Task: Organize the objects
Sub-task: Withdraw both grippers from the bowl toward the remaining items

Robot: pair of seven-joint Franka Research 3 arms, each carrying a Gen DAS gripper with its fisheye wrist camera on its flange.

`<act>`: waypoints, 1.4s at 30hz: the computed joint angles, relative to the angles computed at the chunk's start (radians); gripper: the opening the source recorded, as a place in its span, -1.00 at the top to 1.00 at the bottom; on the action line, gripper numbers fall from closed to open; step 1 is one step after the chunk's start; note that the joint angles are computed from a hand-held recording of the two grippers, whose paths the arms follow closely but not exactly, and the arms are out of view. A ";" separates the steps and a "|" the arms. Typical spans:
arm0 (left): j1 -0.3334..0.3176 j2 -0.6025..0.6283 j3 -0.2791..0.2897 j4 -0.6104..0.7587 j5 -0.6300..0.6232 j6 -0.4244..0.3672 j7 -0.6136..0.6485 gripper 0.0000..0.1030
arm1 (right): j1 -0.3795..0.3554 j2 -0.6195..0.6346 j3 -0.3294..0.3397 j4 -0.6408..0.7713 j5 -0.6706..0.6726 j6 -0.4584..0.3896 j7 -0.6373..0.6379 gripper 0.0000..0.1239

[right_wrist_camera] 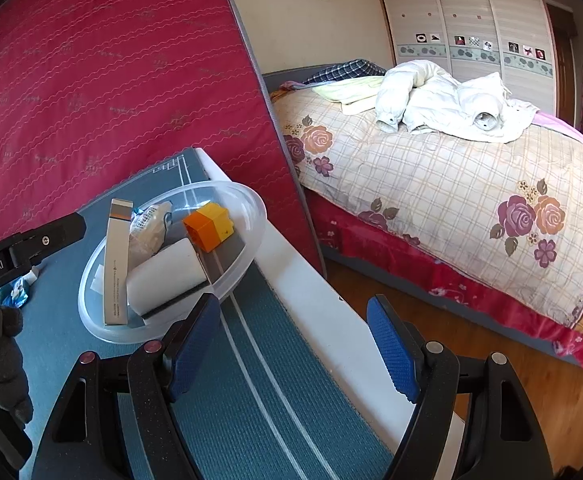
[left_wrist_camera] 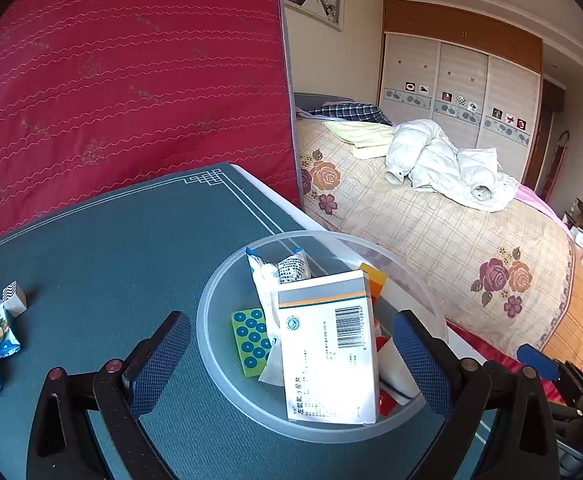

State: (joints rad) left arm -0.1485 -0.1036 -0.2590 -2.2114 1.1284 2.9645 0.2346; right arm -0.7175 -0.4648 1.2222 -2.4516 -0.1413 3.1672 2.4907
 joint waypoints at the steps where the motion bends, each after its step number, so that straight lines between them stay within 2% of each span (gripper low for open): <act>1: 0.000 -0.002 0.001 -0.004 -0.002 0.004 0.001 -0.99 | 0.001 0.001 0.000 0.000 0.000 -0.001 0.000 -0.25; 7: 0.002 -0.008 -0.004 -0.021 0.003 0.004 0.007 -0.99 | 0.002 0.012 0.001 0.004 -0.009 -0.010 0.004 -0.25; 14: -0.026 0.056 -0.004 0.024 0.003 -0.103 0.024 -0.99 | 0.000 0.013 0.002 0.003 -0.018 -0.010 0.009 -0.25; 17: -0.051 0.100 0.008 0.058 -0.030 -0.128 0.074 -0.99 | -0.011 0.012 0.012 0.006 -0.020 -0.008 0.011 -0.25; 22: -0.090 0.128 0.025 0.085 -0.009 -0.152 0.100 -0.99 | -0.015 0.012 0.017 0.008 -0.016 -0.010 0.012 -0.25; 27: -0.091 0.104 0.038 0.057 -0.042 -0.124 0.129 -0.99 | -0.014 0.010 0.017 0.011 -0.016 -0.016 0.015 -0.25; 30: -0.078 0.069 0.040 0.031 -0.034 -0.099 0.099 -0.99 | -0.007 -0.002 0.014 0.013 -0.017 -0.023 0.021 -0.25; 42: 0.046 -0.120 0.003 -0.071 0.146 0.001 -0.130 -0.99 | 0.021 -0.084 0.018 0.032 -0.021 -0.042 0.035 -0.25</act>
State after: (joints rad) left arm -0.1020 -0.2232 -0.2563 -2.2828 1.2748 2.9653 0.1042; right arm -0.6967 -0.5484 1.2400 -2.4193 -0.1624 3.1253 2.5256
